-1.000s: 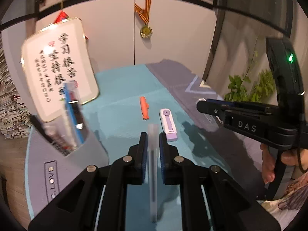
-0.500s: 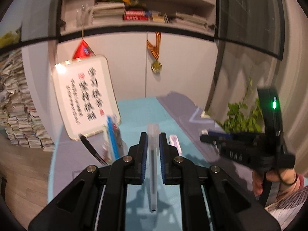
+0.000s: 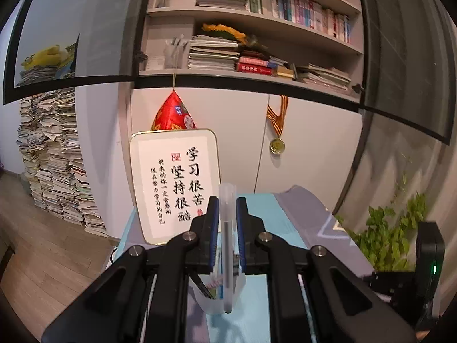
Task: Organize stationery
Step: 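Lift the clear pen with the left gripper and drop it into the frosted cup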
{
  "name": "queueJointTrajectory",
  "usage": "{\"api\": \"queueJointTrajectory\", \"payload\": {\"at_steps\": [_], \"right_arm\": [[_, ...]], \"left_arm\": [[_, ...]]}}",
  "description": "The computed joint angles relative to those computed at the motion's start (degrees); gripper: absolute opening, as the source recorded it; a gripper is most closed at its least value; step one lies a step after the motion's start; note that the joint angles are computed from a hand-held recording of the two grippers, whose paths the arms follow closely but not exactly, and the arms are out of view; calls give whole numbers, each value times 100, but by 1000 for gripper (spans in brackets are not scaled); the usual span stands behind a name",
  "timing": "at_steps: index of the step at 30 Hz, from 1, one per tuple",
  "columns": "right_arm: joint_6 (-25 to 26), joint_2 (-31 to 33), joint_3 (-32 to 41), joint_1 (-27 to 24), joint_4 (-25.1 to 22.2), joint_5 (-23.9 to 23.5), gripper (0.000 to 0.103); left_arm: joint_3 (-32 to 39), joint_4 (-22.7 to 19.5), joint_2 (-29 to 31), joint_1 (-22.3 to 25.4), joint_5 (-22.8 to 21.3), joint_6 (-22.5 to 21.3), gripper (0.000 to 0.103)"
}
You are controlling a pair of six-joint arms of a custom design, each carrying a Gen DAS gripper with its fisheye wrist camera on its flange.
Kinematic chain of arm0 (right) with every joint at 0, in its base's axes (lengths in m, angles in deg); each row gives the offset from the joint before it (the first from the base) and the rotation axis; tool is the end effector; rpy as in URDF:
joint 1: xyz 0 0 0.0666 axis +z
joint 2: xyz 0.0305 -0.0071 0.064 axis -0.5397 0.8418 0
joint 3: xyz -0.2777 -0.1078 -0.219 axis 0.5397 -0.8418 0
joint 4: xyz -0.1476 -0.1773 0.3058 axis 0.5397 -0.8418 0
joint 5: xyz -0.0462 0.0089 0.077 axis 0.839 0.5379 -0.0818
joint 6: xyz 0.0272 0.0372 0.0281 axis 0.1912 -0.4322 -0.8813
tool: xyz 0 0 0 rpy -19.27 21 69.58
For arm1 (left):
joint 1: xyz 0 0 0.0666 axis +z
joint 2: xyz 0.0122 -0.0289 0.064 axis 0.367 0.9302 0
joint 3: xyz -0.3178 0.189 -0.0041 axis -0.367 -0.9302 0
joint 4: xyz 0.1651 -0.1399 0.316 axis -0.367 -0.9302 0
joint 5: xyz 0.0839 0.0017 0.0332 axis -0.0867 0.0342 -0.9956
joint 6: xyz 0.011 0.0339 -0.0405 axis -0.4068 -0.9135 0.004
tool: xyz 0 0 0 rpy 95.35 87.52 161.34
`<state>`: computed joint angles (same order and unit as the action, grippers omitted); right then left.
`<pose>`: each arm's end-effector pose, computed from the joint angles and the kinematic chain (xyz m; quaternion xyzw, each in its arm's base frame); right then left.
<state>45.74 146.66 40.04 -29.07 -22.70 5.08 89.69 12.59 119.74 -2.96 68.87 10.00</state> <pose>0.5760 0.0495 0.5229 -0.1553 0.8923 0.1723 0.3873 0.5818 -0.2530 0.5785 -0.0060 0.8268 -0.0471 0.5605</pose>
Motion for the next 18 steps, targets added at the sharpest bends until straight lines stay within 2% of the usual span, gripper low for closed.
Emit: {"api": "queueJointTrajectory", "payload": {"at_steps": [5,9,14,18], "right_arm": [[13,-4,-18,75,-2,73,17],[10,-17,-32,107,17,145,17],[0,28,22,138,-24,214,17],[2,69,69,155,-74,234,17]], "left_arm": [[101,220,127,32,-378,-94,10],[-75,510,99,81,-552,-43,10],[-294,820,111,145,-468,-36,10],[-210,735,256,172,-402,-29,10]]}}
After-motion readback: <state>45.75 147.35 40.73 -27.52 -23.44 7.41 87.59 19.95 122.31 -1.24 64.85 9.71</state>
